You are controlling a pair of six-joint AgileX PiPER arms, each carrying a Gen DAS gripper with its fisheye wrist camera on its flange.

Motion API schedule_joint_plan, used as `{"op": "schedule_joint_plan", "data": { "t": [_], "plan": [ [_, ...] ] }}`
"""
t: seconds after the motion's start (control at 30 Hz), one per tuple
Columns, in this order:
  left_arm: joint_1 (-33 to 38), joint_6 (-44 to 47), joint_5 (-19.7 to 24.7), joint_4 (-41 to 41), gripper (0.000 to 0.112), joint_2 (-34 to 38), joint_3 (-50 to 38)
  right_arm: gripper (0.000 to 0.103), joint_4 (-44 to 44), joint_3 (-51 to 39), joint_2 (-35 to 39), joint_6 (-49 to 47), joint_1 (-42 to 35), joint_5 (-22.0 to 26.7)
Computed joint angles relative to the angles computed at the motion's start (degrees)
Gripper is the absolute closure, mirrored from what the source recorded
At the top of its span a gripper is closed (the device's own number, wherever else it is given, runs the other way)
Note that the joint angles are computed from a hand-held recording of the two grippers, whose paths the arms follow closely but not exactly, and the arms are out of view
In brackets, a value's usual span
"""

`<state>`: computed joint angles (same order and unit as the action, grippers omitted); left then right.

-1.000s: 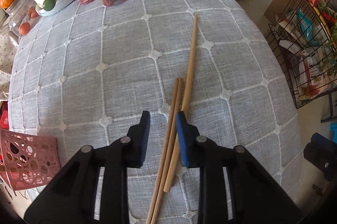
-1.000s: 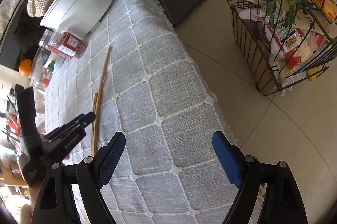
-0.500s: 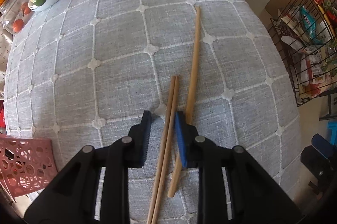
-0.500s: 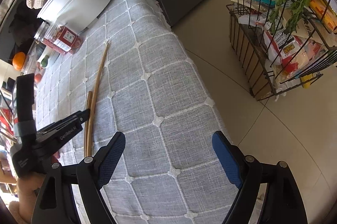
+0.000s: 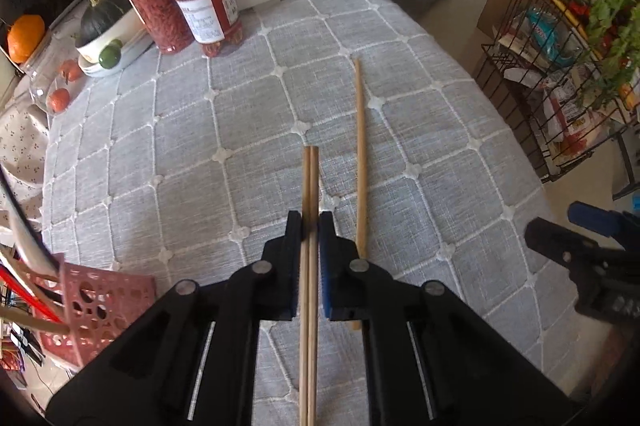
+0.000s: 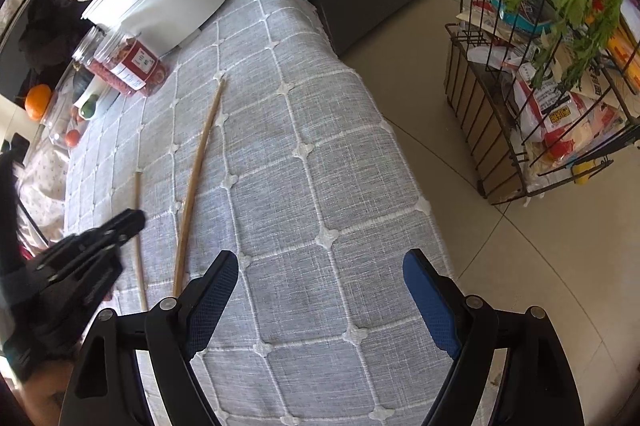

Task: Organize utensils
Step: 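Lift the wooden chopstick pair with the left gripper while the right gripper grasps a single wooden chopstick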

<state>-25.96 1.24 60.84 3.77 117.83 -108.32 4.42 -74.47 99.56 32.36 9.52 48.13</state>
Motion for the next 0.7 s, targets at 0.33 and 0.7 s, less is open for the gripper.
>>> {"op": "schedule_joint_plan", "data": {
  "t": [0.33, 0.7],
  "plan": [
    [8.62, 18.17, -13.95, -14.75, 0.103, -25.75, 25.64, 0.017, -8.07, -3.25, -0.4, 5.14, 6.39, 2.11],
    [28.4, 38.23, -11.61, -40.6, 0.103, -34.74, 34.07, 0.017, -7.67, -5.77, 0.44, 7.47, 9.95, 1.27]
  ]
}}
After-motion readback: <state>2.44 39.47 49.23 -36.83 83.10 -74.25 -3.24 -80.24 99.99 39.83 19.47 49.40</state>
